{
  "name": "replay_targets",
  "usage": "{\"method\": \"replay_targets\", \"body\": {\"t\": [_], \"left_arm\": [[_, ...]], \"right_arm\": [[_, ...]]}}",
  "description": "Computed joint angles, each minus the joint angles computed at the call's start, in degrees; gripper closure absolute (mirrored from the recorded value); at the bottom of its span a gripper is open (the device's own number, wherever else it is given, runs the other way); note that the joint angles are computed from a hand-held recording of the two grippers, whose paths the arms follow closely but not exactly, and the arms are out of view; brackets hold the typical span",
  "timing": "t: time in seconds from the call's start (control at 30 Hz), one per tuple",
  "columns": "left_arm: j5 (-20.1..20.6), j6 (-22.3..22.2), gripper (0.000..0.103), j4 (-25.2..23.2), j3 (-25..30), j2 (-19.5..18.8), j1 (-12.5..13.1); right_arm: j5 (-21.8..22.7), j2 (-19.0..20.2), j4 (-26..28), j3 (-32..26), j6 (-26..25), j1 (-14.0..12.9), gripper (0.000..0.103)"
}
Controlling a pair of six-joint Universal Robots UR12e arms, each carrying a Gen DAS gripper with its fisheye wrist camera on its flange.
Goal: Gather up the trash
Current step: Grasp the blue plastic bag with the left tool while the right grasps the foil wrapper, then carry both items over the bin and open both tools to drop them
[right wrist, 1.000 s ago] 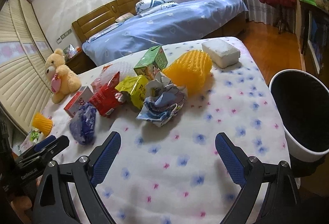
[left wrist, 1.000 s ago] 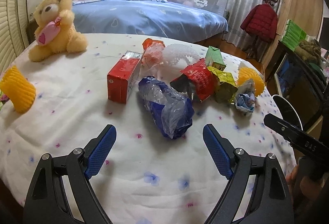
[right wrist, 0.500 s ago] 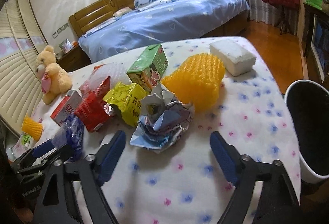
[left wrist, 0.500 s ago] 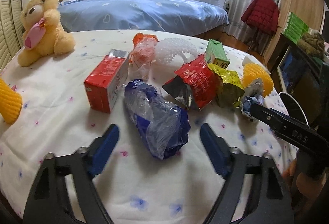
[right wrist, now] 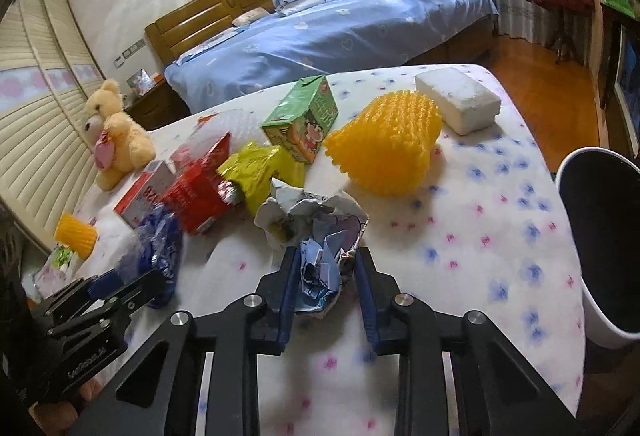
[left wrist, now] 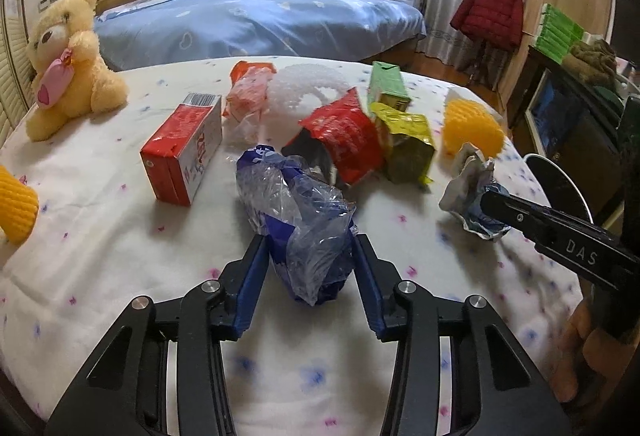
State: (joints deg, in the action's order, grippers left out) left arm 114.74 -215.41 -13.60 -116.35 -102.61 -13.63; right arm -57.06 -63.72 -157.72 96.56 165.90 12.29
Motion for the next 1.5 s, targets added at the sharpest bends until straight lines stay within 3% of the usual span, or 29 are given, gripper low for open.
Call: {"method": "replay_targets", "body": {"t": [0.27,0.83,1.5], "left_arm": [[1.11,2.22,0.061,1.23,0.79,0.22,-2.04],[0.51,7.48,0.061,1.48,5.48,-2.41,-5.01],[-9.2,15.96,0.061,3.2,13.37,-7.89,-7.51]], "right_arm": [[2.15,-2.63,-2.24,3.24,-0.33,-1.82,0.076],[2.96,-4.3,-6.94,5.85,4.33,-6.34,0.076],[0.33,-3.46,-10.08,5.62,10.79,-11.31,0.076]]}}
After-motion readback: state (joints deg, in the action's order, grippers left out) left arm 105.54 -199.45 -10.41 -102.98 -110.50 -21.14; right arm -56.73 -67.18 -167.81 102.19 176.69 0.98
